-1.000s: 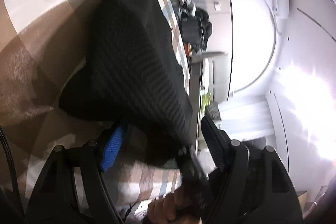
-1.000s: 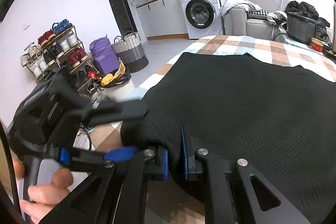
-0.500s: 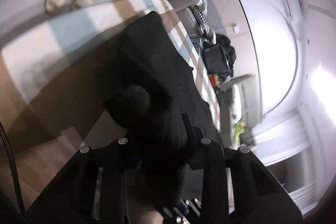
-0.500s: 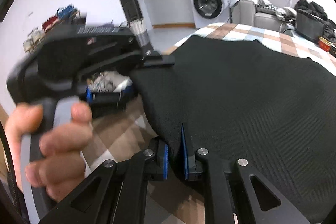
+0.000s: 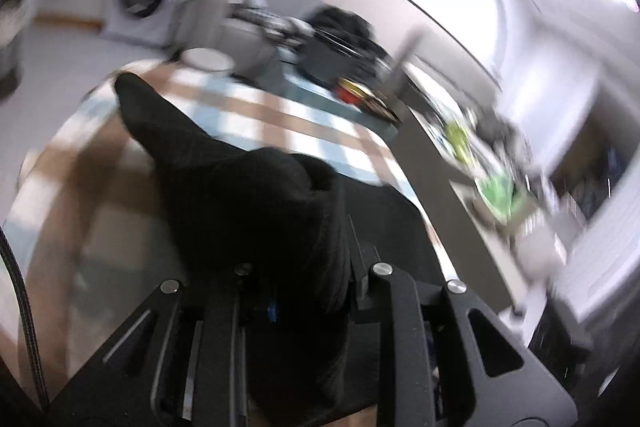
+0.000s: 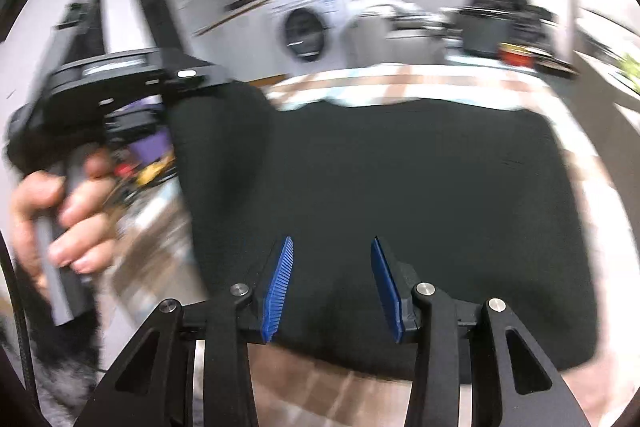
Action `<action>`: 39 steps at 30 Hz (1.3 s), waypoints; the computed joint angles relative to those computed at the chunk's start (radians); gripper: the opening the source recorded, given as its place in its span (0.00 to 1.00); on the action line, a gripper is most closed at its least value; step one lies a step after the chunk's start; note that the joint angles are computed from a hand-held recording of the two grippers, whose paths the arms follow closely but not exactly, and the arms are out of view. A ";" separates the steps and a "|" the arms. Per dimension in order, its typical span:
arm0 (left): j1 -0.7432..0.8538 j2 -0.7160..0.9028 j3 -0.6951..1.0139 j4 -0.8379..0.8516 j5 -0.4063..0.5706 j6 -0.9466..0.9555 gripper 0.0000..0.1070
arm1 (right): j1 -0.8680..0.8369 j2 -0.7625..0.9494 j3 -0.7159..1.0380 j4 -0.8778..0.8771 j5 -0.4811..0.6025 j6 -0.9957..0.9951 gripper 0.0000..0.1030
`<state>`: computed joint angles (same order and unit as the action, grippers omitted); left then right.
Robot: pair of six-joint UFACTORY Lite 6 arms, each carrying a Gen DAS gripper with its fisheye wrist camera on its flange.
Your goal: Fold small clothes
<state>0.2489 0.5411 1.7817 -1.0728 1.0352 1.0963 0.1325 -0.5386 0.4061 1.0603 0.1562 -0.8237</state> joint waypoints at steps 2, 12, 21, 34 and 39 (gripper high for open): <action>-0.136 -0.071 -0.069 0.054 -0.032 0.014 0.19 | -0.173 -0.059 -0.036 -0.047 0.083 0.008 0.40; -0.462 -0.212 -0.411 0.181 -0.027 0.006 0.39 | -0.788 -0.063 -0.077 0.035 0.331 -0.351 0.41; -0.166 -0.300 -0.508 0.129 0.066 0.118 0.61 | -0.894 -0.004 -0.059 0.135 0.475 -0.467 0.41; -0.132 -0.194 -0.485 0.122 -0.057 0.154 0.61 | -0.558 0.066 0.058 -0.017 0.481 -0.275 0.38; -0.048 -0.143 -0.438 0.132 -0.044 0.161 0.61 | -0.716 0.078 -0.004 -0.090 0.645 -0.346 0.38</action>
<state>0.2012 0.3984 1.3436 -0.9406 0.9907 1.2571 -0.5832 -0.4603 0.4020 0.9707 0.8007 -1.1694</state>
